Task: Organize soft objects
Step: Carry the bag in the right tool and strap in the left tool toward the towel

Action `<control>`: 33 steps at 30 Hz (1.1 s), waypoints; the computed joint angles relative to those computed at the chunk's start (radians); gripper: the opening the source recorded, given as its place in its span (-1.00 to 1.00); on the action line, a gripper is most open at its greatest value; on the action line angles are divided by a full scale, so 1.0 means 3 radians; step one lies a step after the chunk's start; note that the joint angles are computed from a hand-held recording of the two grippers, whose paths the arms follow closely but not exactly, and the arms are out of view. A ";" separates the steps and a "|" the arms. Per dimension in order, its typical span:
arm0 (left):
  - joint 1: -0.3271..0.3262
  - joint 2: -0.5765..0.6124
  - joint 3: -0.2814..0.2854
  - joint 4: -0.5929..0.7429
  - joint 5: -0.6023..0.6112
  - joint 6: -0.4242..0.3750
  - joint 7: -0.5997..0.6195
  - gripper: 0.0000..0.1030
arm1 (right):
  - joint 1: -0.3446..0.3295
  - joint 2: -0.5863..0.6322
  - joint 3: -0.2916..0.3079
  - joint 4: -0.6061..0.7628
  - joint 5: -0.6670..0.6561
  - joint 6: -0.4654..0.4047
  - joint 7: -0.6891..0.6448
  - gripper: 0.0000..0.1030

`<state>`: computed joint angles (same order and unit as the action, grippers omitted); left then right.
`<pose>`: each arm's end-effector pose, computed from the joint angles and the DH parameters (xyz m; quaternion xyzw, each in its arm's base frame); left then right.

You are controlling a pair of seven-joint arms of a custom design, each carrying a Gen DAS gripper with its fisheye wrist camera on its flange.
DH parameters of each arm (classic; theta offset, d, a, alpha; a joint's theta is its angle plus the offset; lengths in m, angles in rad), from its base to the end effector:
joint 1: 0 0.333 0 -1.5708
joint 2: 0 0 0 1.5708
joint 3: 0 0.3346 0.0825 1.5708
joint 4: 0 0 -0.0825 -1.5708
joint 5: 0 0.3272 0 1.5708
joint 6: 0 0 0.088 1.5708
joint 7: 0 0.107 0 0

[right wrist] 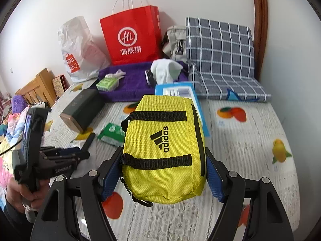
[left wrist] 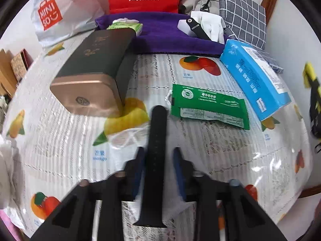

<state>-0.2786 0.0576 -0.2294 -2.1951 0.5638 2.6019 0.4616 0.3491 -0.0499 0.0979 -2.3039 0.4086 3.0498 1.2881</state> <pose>0.4540 -0.2634 0.4481 -0.7406 0.6260 -0.1730 0.1723 0.4689 0.1914 0.5118 -0.7515 0.5313 -0.1745 0.3499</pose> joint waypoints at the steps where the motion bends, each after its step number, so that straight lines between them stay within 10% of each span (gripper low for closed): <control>1: 0.0002 0.0005 0.0000 0.0005 -0.0006 0.0003 0.0026 -0.61 | -0.0006 0.0016 -0.0001 0.0035 -0.0023 -0.0001 0.0006 0.44; 5: 0.0047 -0.0061 0.0010 -0.0069 -0.0209 0.0171 0.0188 -0.61 | 0.0002 0.0072 -0.0015 0.0180 0.0087 -0.0046 -0.0093 0.44; 9: 0.0132 -0.0228 0.0023 -0.0435 -0.1360 0.0999 0.1034 -0.61 | -0.0002 0.0111 -0.0007 0.0275 0.0156 -0.0072 -0.0157 0.45; 33: 0.0406 -0.0564 0.0075 -0.0251 -0.0589 0.0490 0.0440 -0.61 | -0.0039 0.0391 -0.0017 0.0791 -0.0253 -0.0246 0.0105 0.44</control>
